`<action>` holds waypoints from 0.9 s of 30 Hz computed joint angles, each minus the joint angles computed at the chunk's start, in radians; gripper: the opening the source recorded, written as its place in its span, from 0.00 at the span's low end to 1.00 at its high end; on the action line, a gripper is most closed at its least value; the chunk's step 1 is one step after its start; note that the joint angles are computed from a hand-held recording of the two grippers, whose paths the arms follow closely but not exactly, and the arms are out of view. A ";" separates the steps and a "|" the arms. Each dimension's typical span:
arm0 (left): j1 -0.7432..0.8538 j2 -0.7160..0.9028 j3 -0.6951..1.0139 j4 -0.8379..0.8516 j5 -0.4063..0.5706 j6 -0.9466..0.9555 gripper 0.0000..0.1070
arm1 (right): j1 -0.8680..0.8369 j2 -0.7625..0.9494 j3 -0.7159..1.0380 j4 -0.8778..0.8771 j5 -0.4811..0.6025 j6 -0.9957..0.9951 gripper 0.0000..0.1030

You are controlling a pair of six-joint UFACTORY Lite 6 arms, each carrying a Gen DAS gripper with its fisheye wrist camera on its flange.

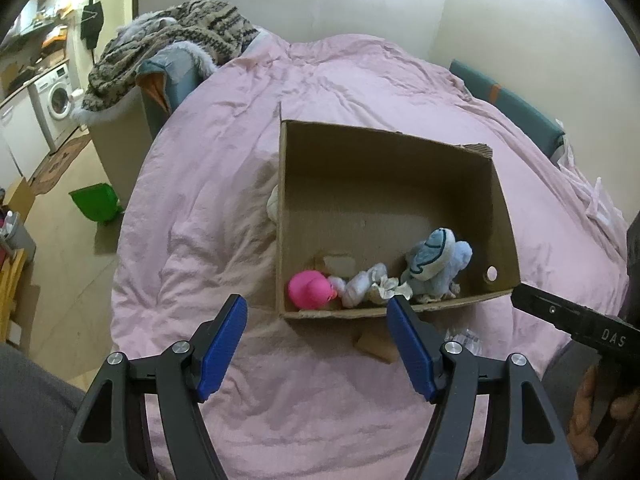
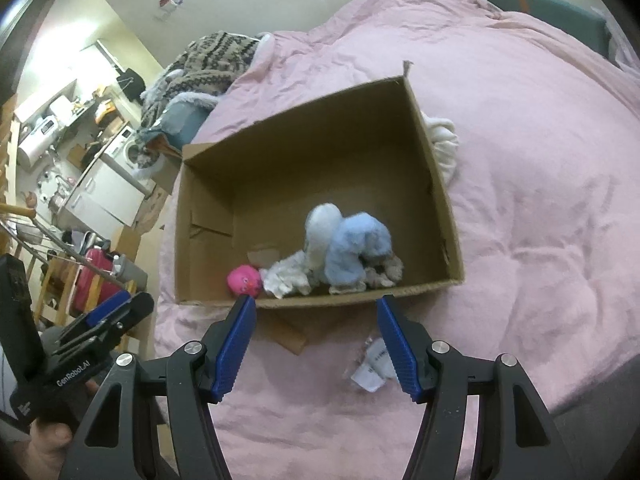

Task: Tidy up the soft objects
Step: 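Move the right tool back to the clear labelled plastic bag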

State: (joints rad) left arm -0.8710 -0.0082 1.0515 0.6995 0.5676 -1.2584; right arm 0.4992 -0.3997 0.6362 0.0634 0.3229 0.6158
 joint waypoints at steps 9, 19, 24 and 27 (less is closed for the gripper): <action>-0.003 -0.034 -0.065 -0.032 0.025 -0.034 0.65 | -0.019 0.000 -0.052 0.221 0.033 -0.182 0.65; 0.031 0.042 -0.046 -0.070 -0.021 -0.028 0.65 | -0.106 0.238 -0.027 0.442 0.058 -0.370 0.65; 0.043 0.078 -0.025 -0.110 -0.037 0.008 0.65 | -0.085 0.397 0.041 0.441 0.063 -0.386 0.65; 0.049 0.086 -0.022 -0.127 -0.047 0.019 0.65 | -0.055 0.474 0.085 0.373 0.063 -0.332 0.65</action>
State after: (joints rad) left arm -0.8221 0.0779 1.0291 0.5723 0.5207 -1.2394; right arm 0.4443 0.0740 0.7211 0.4361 0.3861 0.2836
